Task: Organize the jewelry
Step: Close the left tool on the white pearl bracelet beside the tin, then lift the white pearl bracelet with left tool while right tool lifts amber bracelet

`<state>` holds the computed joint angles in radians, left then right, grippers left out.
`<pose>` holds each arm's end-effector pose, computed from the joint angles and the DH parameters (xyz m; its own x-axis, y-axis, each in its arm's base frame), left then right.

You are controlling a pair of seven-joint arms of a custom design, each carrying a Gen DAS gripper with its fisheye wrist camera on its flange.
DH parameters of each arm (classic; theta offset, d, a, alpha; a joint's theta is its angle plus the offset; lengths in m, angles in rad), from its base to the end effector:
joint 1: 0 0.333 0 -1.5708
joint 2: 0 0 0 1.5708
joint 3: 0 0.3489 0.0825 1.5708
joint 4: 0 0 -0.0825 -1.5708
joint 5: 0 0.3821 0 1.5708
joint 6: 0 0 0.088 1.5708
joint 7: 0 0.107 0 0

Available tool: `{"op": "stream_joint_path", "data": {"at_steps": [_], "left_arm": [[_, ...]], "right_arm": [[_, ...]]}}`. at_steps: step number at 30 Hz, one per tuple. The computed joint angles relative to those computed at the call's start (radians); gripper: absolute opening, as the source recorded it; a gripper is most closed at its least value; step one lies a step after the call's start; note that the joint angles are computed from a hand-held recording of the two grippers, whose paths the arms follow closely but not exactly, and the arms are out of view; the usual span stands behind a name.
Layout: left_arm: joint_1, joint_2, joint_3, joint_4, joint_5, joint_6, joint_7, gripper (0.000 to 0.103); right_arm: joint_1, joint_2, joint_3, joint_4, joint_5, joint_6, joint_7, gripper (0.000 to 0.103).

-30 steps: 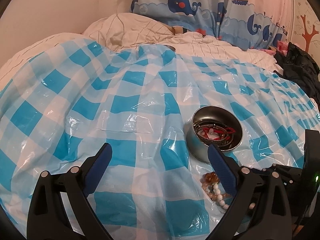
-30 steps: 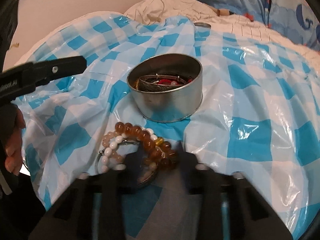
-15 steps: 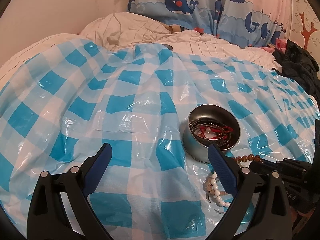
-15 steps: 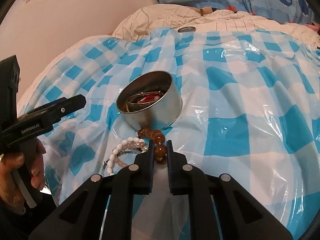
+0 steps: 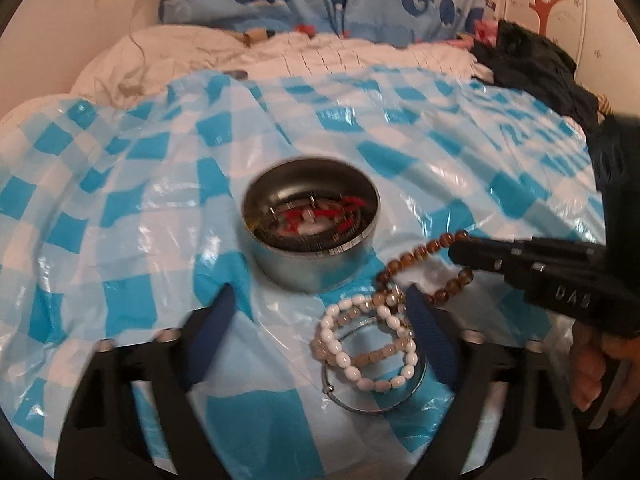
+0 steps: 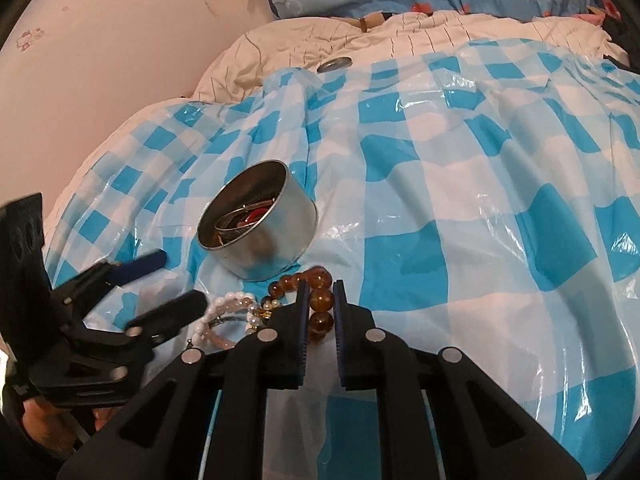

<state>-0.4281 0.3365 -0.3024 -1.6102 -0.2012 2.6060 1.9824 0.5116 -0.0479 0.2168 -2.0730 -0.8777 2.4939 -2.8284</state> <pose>0.5537 -0.4463 0.5491 -0.8204 -0.5713 0.0237 -0.4461 0.6136 -0.6515 0.4223 0.3851 0.5337 -0.3616 -0.8460 -0.3917 -0.5903 0.5330 -0.6062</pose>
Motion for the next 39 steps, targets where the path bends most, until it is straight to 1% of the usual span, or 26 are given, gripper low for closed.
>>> {"op": "stream_joint_path", "data": {"at_steps": [1, 2, 3, 4, 5, 6, 7, 9, 10, 12, 13, 15, 16, 19, 20, 22, 23, 24, 25, 26, 27, 28, 30, 32, 34, 39], "left_arm": [[-0.001, 0.009, 0.002, 0.013, 0.002, -0.033, -0.006, 0.052], [-0.001, 0.017, 0.005, 0.023, 0.005, -0.058, -0.012, 0.046], [-0.004, 0.026, 0.008, 0.035, 0.011, -0.081, -0.019, 0.03], [-0.007, 0.035, 0.012, 0.045, 0.022, -0.103, -0.024, 0.02], [-0.009, 0.038, 0.013, 0.045, 0.029, -0.111, -0.021, 0.015], [-0.009, 0.037, 0.012, 0.043, 0.034, -0.112, -0.014, 0.008], [-0.006, 0.034, 0.01, 0.039, 0.032, -0.111, -0.005, 0.006], [0.001, 0.026, 0.002, 0.033, 0.021, -0.11, 0.018, 0.006], [0.012, 0.02, -0.01, 0.029, -0.003, -0.109, 0.041, 0.006], [0.04, 0.019, -0.037, 0.043, -0.081, -0.131, 0.091, 0.006], [0.063, 0.015, -0.055, 0.049, -0.14, -0.142, 0.126, 0.006], [0.092, 0.008, -0.075, 0.058, -0.237, -0.155, 0.182, 0.006], [0.102, 0.007, -0.08, 0.065, -0.277, -0.164, 0.203, 0.006], [0.13, 0.0, -0.091, 0.076, -0.397, -0.19, 0.265, 0.006], [0.139, -0.002, -0.096, 0.08, -0.439, -0.2, 0.289, 0.006], [0.156, -0.008, -0.104, 0.086, -0.525, -0.215, 0.338, 0.006], [0.156, -0.011, -0.101, 0.087, -0.55, -0.216, 0.35, 0.006], [0.154, -0.014, -0.096, 0.087, -0.565, -0.215, 0.358, 0.006], [0.156, -0.016, -0.095, 0.09, -0.59, -0.215, 0.371, 0.006], [0.156, -0.018, -0.092, 0.092, -0.605, -0.214, 0.376, 0.006], [0.151, -0.02, -0.087, 0.092, -0.611, -0.209, 0.379, 0.006], [0.145, -0.021, -0.082, 0.091, -0.608, -0.203, 0.38, 0.006], [0.142, -0.016, -0.076, 0.102, -0.608, -0.211, 0.376, 0.006], [0.153, -0.008, -0.081, 0.117, -0.647, -0.239, 0.378, 0.006], [0.143, -0.014, -0.072, 0.111, -0.634, -0.22, 0.376, 0.006], [0.126, -0.008, -0.062, 0.115, -0.593, -0.201, 0.344, 0.006]], "right_arm": [[0.0, 0.001, -0.001, -0.001, 0.007, 0.003, -0.002, 0.013], [-0.001, 0.003, -0.002, -0.001, 0.012, 0.005, -0.006, 0.013], [-0.001, 0.004, -0.003, -0.002, 0.016, 0.008, -0.007, 0.013], [-0.001, 0.005, -0.003, -0.002, 0.019, 0.011, -0.009, 0.013], [-0.001, 0.006, -0.004, -0.003, 0.022, 0.014, -0.011, 0.013], [-0.001, 0.007, -0.004, -0.003, 0.023, 0.015, -0.013, 0.013], [-0.001, 0.007, -0.005, -0.003, 0.025, 0.015, -0.015, 0.013], [-0.001, 0.008, -0.005, -0.002, 0.03, 0.014, -0.021, 0.013], [0.0, 0.008, -0.005, -0.002, 0.033, 0.011, -0.024, 0.013], [0.0, 0.01, -0.006, -0.003, 0.045, 0.012, -0.031, 0.014], [0.0, 0.012, -0.007, -0.001, 0.052, 0.012, -0.037, 0.016], [0.002, 0.02, -0.007, 0.004, 0.068, 0.004, -0.045, 0.044], [0.003, 0.022, -0.008, 0.004, 0.062, 0.005, -0.038, 0.046], [0.009, 0.04, -0.009, 0.023, 0.082, -0.022, -0.081, 0.048], [0.014, 0.054, -0.007, 0.042, 0.093, -0.051, -0.114, 0.049], [0.03, 0.081, -0.005, 0.082, 0.104, -0.116, -0.174, 0.048], [0.038, 0.092, -0.006, 0.099, 0.105, -0.139, -0.2, 0.044], [0.044, 0.097, -0.009, 0.105, 0.105, -0.141, -0.214, 0.033], [0.048, 0.099, -0.011, 0.108, 0.105, -0.142, -0.223, 0.028], [0.054, 0.098, -0.014, 0.108, 0.098, -0.147, -0.219, 0.02], [0.055, 0.092, -0.018, 0.1, 0.089, -0.133, -0.207, 0.012], [0.055, 0.085, -0.021, 0.089, 0.081, -0.113, -0.186, 0.012], [0.055, 0.069, -0.023, 0.074, 0.042, -0.103, -0.132, 0.012], [0.048, 0.043, -0.024, 0.048, -0.031, -0.061, -0.048, 0.012], [0.043, 0.023, -0.014, 0.039, -0.096, -0.059, 0.009, 0.012], [0.027, 0.001, 0.0, 0.03, -0.185, -0.037, 0.09, 0.012]]}}
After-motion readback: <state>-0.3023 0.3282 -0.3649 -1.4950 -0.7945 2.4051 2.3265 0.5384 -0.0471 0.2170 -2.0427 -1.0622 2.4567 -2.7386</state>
